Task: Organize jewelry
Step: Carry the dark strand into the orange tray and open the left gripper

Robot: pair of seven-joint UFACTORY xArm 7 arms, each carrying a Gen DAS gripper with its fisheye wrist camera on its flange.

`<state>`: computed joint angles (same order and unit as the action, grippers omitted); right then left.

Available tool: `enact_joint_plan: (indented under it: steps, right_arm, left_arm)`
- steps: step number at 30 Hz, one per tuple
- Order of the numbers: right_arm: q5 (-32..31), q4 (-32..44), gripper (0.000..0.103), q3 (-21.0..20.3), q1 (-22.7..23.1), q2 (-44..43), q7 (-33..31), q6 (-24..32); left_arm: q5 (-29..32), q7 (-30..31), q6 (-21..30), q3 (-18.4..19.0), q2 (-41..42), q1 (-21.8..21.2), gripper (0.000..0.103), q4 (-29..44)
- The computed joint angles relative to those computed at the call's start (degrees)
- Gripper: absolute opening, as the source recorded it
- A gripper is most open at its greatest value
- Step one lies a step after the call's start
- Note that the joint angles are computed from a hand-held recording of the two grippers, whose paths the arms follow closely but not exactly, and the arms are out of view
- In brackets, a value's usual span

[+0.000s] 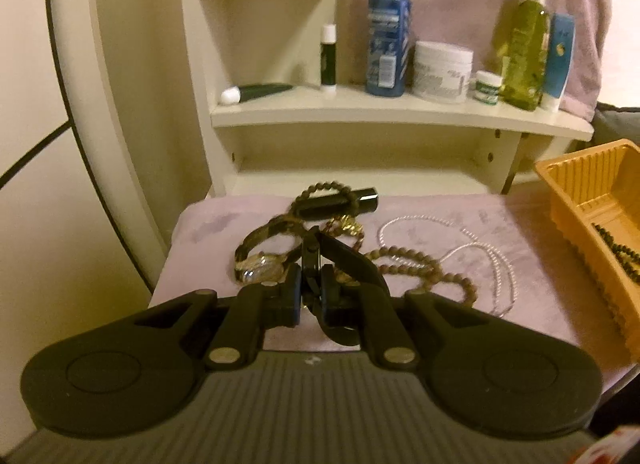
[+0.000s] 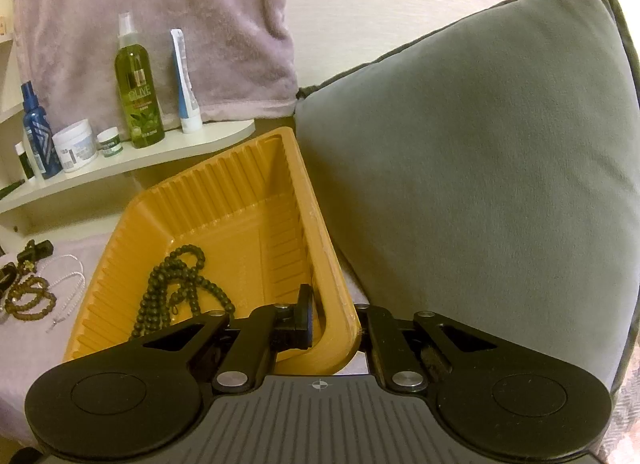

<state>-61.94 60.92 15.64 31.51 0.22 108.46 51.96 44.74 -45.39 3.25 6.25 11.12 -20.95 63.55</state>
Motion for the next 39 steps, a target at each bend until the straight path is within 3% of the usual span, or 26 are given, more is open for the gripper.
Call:
enact_joint_plan:
  steps: [6, 10, 13, 16, 21, 25, 39]
  right_arm:
    - [-0.4, -0.3, 0.007, 0.0, 0.0, -0.2, 0.9, -0.2]
    - [-0.6, -0.1, 0.007, 0.2, 0.2, -0.1, 1.5, 0.4]
    - [-0.7, -0.1, 0.007, 0.2, 0.2, -0.2, 1.7, 0.3]
    - [-0.8, -0.3, 0.007, 0.3, 0.3, -0.4, 1.9, 0.4]
    - [-0.8, -0.1, 0.007, 0.3, 0.4, -0.2, 2.4, 0.6]
    - [-0.7, -0.5, 0.007, 0.3, 0.3, -0.5, 2.6, 0.2]
    - [-1.3, -0.7, 0.007, 0.5, 0.1, -0.7, 4.1, -0.3]
  left_arm:
    - [-4.2, 4.2, -0.7, -3.1, -1.2, 0.5, 0.008, 0.4]
    - [-12.9, 12.4, -2.0, -8.1, -1.4, 1.9, 0.008, 0.7]
    - [-21.7, 20.5, -3.0, -13.8, -1.0, 3.7, 0.008, 1.1]
    - [-31.8, 30.0, -3.0, -22.6, -0.1, 8.0, 0.008, 1.9]
    - [-41.2, 40.5, -2.2, -32.3, 2.3, 10.8, 0.008, 3.6]
    - [-44.8, 45.1, -0.8, -34.6, 3.8, 9.6, 0.008, 4.7]
    - [-51.9, 52.9, 1.8, -28.3, 5.1, -0.4, 0.008, 5.4]
